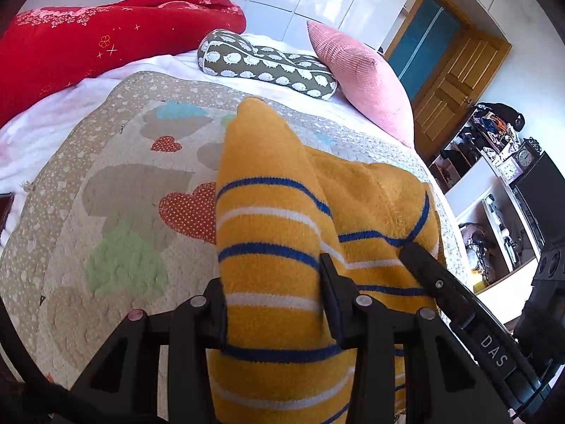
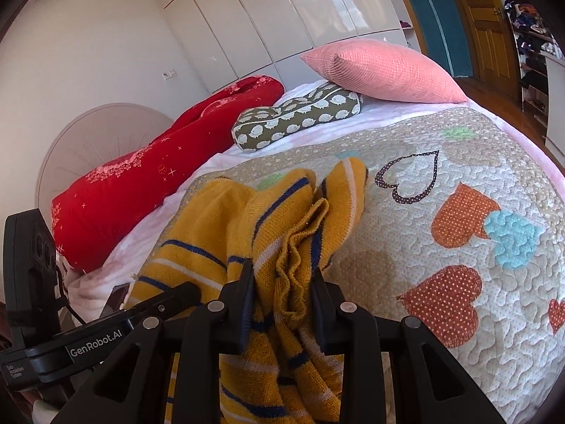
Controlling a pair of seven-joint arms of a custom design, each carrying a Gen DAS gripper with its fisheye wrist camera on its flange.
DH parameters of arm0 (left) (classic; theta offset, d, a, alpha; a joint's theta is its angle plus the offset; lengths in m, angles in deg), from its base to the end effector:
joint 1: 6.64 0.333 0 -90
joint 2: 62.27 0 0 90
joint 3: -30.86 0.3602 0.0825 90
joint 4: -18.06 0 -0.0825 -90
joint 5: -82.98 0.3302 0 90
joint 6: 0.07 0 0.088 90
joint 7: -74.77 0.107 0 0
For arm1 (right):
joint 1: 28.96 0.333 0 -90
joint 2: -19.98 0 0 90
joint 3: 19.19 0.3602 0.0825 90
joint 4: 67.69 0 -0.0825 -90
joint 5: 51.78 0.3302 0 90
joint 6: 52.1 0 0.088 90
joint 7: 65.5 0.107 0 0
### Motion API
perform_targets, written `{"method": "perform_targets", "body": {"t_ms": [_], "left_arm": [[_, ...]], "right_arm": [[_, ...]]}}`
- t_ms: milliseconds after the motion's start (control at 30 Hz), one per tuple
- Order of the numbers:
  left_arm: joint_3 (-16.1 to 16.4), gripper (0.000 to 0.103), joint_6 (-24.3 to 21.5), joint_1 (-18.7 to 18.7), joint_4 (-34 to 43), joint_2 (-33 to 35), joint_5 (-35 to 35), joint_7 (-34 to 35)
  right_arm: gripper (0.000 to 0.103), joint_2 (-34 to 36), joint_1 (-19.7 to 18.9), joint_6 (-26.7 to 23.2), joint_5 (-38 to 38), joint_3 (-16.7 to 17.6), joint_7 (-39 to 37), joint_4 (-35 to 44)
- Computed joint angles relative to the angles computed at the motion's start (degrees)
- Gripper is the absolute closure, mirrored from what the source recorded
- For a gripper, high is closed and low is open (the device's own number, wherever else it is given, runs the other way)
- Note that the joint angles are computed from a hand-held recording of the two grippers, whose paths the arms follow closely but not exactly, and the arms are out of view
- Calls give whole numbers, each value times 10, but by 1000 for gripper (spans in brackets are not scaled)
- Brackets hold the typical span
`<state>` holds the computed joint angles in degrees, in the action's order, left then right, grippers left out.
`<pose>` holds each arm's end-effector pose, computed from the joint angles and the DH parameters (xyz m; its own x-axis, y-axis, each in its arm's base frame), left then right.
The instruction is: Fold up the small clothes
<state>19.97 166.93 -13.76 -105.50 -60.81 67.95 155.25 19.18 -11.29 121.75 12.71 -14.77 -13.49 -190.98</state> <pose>0.5237 -0.1523 0.5468 -0.0277 -0.9470 0.3201 -0.7829 -0.1785 -0.5960 0.5035 0.1305 0.5520 0.1642 -0.8962 -0.4121 -0.6764 0.2018 -0.7083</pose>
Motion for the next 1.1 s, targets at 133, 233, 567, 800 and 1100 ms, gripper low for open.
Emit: {"method": "perform_targets", "body": {"t_ms": [133,233,567,800,1100], "left_arm": [[-4,63,-9,7,42,39,22,-5],[-13,63,-17,17,70,63,30,-2],[-36,63,-52,44,140,133,66,-14],[-59,62,-50,71,148,152,31,6],[-106,37,-44,124,144,177,-73,45]], "right_arm": [[73,33,-7,-2,-57,0,44,30],[73,54,-17,-4,-92,2,72,50],[73,121,-57,-29,-139,18,125,106],[73,149,-75,-29,-147,31,127,123],[71,172,-75,-40,-218,11,188,121]]}}
